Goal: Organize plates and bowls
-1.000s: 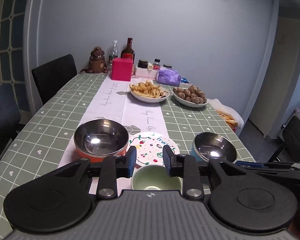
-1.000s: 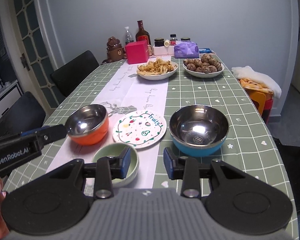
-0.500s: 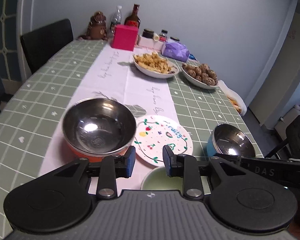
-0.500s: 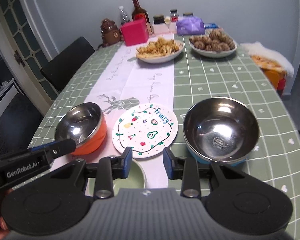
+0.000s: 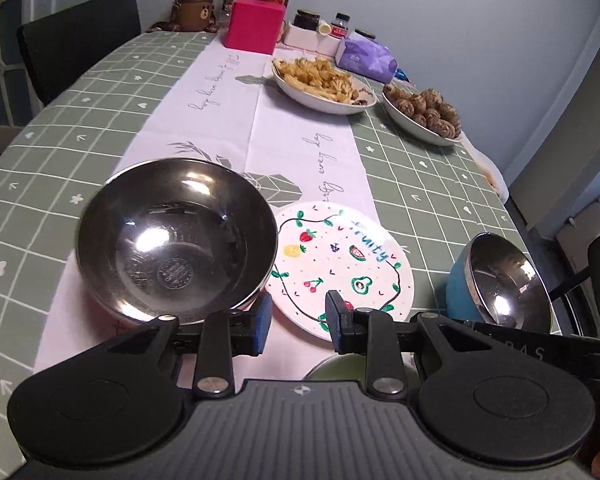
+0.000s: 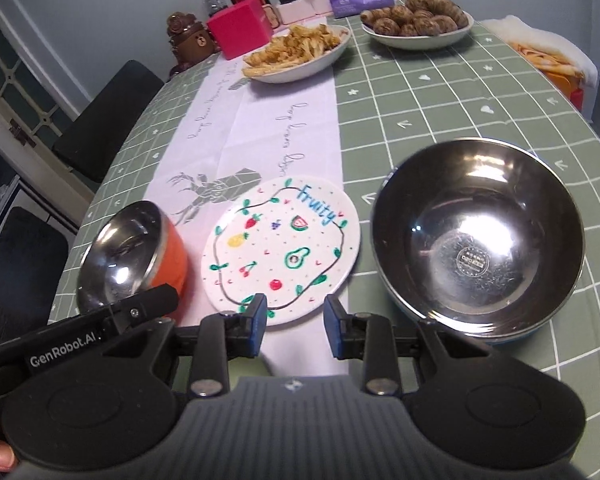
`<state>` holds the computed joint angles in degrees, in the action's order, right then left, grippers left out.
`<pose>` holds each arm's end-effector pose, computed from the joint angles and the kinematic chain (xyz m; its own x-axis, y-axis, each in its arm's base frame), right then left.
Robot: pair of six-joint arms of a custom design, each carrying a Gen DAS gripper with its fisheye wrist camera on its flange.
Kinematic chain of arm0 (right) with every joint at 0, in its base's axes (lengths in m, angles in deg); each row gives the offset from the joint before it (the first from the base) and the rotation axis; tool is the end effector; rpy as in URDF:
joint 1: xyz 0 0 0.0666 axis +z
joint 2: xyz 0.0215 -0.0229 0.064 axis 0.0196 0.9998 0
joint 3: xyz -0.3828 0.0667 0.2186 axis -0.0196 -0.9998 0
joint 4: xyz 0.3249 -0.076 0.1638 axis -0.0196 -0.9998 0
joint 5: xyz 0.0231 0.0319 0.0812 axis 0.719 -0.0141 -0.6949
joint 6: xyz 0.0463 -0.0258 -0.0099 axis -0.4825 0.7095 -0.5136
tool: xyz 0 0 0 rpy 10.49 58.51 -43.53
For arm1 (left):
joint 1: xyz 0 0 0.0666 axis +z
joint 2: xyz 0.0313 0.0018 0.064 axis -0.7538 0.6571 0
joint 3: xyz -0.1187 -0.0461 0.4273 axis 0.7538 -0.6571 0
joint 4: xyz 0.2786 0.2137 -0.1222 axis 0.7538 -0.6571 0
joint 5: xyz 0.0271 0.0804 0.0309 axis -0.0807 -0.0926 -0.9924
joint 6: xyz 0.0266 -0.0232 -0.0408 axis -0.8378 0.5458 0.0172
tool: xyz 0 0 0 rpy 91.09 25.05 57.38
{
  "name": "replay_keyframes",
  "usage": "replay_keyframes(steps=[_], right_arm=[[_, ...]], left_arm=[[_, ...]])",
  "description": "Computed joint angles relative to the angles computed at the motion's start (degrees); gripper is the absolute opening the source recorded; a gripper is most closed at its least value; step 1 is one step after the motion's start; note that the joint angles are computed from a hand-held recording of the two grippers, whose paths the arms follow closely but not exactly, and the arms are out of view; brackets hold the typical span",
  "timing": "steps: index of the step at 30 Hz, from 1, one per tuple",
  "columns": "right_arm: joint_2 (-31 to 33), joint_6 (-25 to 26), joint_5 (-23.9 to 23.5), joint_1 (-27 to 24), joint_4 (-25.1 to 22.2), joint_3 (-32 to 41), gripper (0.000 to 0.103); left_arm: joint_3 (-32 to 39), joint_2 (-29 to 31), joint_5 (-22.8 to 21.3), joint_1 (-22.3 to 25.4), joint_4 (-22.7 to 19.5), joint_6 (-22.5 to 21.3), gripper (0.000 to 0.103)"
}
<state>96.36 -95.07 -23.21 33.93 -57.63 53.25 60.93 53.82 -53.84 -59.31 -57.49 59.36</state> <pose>0.5902 0.3645 0.2970 -0.5845 0.6327 -0.5080 0.4881 0.7743 0.4027 0.6987 -0.1456 0.3062 -0.7202 0.3273 -0.6117 0.5791 0.7691 -0.2703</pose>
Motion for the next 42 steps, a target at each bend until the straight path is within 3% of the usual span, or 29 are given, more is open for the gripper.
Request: replay_keyframes(steps=[1,4,13,18,30,34,42], right_arm=[[0.1,-0.6,0.0,-0.1,0.4,-0.3,0.026],[0.2,0.0,0.7,-0.2,1.7,-0.7,0.025],[1.5,-2.5,0.1,0.3,1.8,0.7,0.027],[1.8,-4.5,1.5,-0.2,1.6,0.2,0.025],[1.1,-4.3,2.3,-2.5,3.1,-2.5,0.028],[1.5,-3.6,0.2,-3.4,5.5,-2.8,0.028],[3.3,-2.1,-0.4,-3.8,5.7,-1.1,0.027]], left_arm=[[0.9,0.7,0.8,0.1,-0.9,-0.3,0.033],[3.4,2.7,1.7,0.1,-3.3,-0.4,0.031],[1.0,1.8,-1.9,-0.6,-0.4,-3.8,0.031],[-0.9,1.2,-4.5,-0.9,4.6,-0.7,0.030],[2.5,4.4,-10.1,-0.6,7.6,5.6,0.030],[4.4,5.6,-7.5,-0.5,6.4,5.7,0.032],[5.1,6.9,-5.5,-0.8,6.2,6.8,0.035]])
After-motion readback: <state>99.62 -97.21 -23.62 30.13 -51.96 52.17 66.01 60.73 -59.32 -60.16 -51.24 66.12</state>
